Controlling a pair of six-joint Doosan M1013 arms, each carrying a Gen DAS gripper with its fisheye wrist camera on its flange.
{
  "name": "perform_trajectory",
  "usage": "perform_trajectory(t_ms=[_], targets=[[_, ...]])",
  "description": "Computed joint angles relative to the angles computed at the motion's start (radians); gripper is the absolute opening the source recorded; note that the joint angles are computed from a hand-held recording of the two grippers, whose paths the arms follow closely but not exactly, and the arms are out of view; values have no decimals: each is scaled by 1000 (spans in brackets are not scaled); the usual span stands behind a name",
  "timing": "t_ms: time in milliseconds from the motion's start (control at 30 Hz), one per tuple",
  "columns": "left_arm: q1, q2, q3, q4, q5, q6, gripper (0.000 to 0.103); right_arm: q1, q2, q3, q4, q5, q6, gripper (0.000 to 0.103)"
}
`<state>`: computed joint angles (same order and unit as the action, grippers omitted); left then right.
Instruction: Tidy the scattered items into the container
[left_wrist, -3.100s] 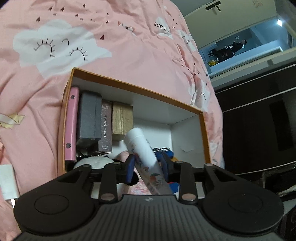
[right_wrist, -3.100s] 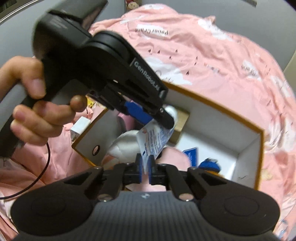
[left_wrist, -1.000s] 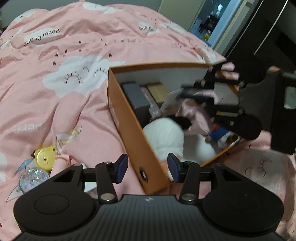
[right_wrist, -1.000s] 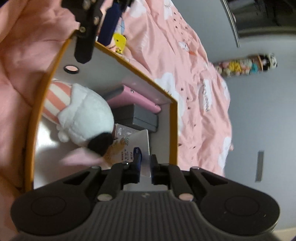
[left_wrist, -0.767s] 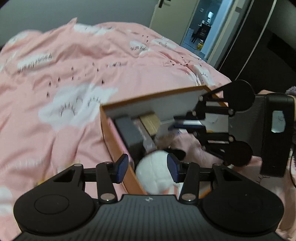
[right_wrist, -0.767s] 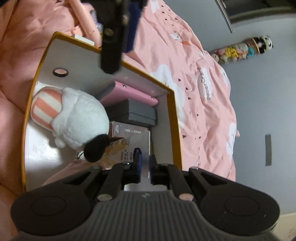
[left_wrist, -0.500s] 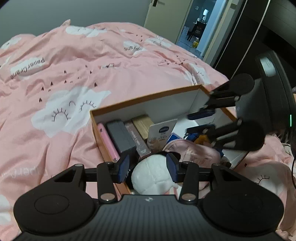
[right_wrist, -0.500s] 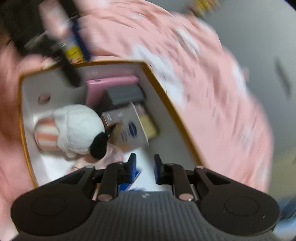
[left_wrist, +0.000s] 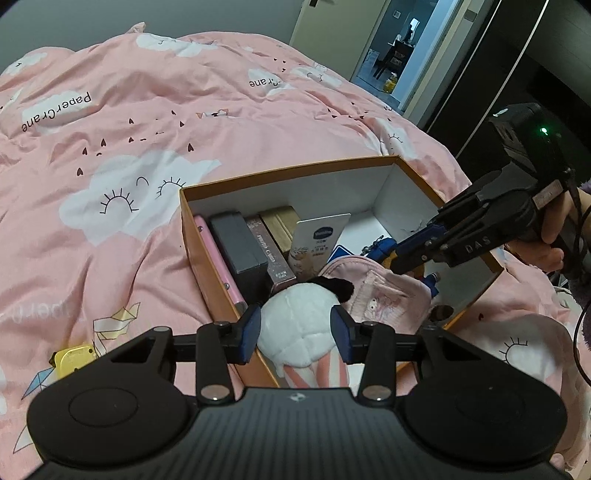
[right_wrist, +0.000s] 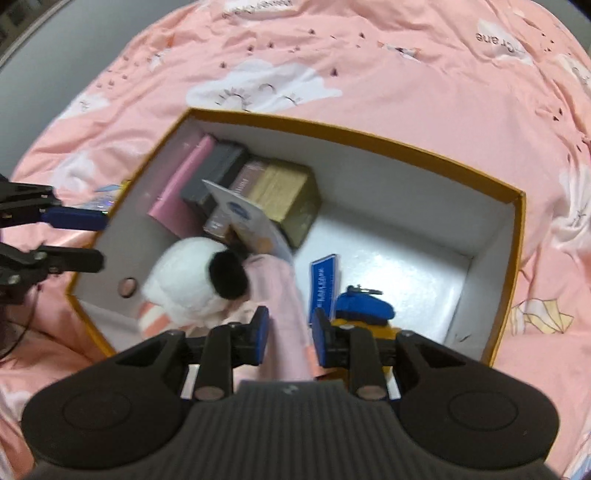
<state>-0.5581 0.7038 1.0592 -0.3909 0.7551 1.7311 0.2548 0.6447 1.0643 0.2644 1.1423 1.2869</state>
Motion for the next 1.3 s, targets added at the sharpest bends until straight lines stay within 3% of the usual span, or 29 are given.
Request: perform_trajectory(t_ms=[133, 300, 433, 533, 700, 733, 767, 800, 933, 1133, 1200, 1267, 1300], targets=[[-1, -3, 6, -5, 0, 2, 49, 23, 7, 7, -68, 30, -35, 40], [-1, -11, 17, -7, -2, 4, 49, 0, 23, -5, 93, 65, -4, 20], [-4, -16, 20, 21, -9, -19, 49, -16, 40, -22, 231, 114, 76, 19], [-2, -17, 21, 11, -9, -20, 49, -6, 40, -15, 240, 97, 136, 19], [-1, -21, 29, 2, -12, -23, 49, 11, 11, 44, 285, 2, 181, 19], [0, -21, 30, 0, -13, -20, 49, 13, 8, 52, 308, -18, 174, 17], [0, -22, 31, -2, -14, -19, 49, 13, 8, 58, 332, -33, 160, 6], [0, -23, 32, -6, -16, -17, 49, 17, 10, 58, 329, -44, 170, 0], [0, -28, 39, -4, -22, -16, 49, 24, 22, 50, 299, -42, 197, 0], [3, -32, 47, -11, -28, -18, 49, 26, -12, 62, 253, -70, 135, 11], [4, -29, 43, -14, -24, -18, 49, 27, -32, 74, 214, -98, 119, 30], [4, -29, 44, -19, -24, -11, 49, 34, -50, 78, 113, -134, 126, 40], [4, -29, 44, -22, -24, -8, 49, 41, -56, 77, 37, -149, 143, 40]])
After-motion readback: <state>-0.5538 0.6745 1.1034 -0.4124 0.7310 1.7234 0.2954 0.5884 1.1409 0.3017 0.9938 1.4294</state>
